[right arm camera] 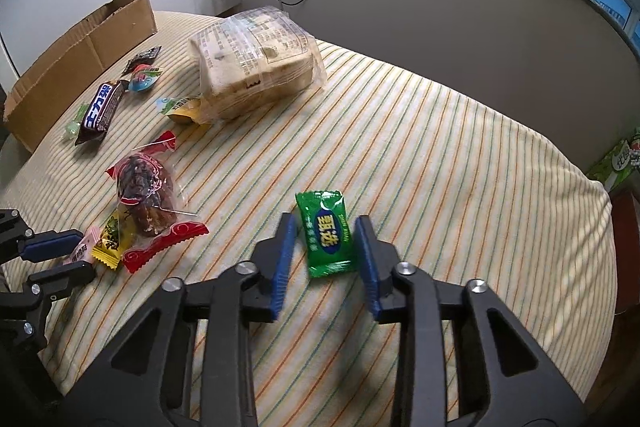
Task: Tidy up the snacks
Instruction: 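Grasp the pink packet with the left tool while the right tool grasps the green packet, then carry both packets into the cardboard box and open both tools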
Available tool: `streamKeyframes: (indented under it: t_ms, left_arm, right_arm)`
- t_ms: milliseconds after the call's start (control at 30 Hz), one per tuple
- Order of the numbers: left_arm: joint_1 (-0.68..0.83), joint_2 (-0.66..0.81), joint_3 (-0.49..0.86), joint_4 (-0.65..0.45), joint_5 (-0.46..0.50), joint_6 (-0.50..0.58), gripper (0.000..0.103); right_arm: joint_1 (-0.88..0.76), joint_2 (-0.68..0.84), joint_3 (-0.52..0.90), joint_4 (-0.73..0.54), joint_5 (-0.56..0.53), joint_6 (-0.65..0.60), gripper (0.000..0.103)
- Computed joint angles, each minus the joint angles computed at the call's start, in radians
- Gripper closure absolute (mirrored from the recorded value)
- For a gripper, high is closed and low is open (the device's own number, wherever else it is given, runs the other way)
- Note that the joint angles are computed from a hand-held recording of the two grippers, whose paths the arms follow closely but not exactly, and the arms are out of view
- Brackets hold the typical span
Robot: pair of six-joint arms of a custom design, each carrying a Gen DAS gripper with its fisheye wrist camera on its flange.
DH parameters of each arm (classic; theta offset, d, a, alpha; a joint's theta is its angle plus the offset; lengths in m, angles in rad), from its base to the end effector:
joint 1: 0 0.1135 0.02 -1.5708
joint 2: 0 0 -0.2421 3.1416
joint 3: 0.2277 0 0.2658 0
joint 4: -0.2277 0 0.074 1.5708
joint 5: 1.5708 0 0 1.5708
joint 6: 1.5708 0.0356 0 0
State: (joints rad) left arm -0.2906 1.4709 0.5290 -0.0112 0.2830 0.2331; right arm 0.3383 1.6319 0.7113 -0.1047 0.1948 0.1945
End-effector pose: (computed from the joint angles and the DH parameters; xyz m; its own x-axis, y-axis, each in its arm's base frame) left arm 0.2456 -0.0838 0.0921 -0.6606 0.4291 -0.6161 0.5989 0.7960 -0.0877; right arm 0.2813 0.0917 0.0922 -0.8358 -0.0930 -0.5410 -0.0706 0.9956 -0.0621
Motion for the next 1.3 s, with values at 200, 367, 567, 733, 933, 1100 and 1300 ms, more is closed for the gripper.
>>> streamKeyframes:
  t_ms: [200, 367, 567, 733, 933, 1100, 1300]
  left_arm:
    - [0.029, -0.019, -0.011, -0.003, 0.022, 0.0, 0.085]
    - [0.083, -0.03, 0.004, -0.025, 0.059, 0.0, 0.085]
    - [0.137, -0.049, 0.019, -0.048, 0.095, 0.007, 0.085]
    - [0.195, -0.065, 0.035, -0.063, 0.131, 0.014, 0.085]
    - [0.287, -0.054, 0.077, -0.075, 0.174, 0.026, 0.085]
    - [0.368, -0.041, 0.112, -0.087, 0.205, 0.049, 0.085]
    - [0.454, -0.02, 0.162, -0.087, 0.223, 0.057, 0.085]
  right_arm:
    - [0.005, -0.01, -0.002, -0.01, 0.008, 0.012, 0.08]
    - [0.014, -0.034, -0.004, -0.019, 0.024, 0.018, 0.081]
    - [0.039, -0.066, 0.014, -0.05, 0.041, 0.026, 0.081]
    - [0.085, -0.07, 0.061, -0.077, 0.063, 0.041, 0.081]
    - [0.139, -0.027, 0.147, -0.084, 0.07, 0.065, 0.081]
    - [0.186, 0.041, 0.243, -0.087, 0.064, 0.074, 0.081]
    - [0.242, 0.132, 0.373, -0.098, 0.044, 0.085, 0.081]
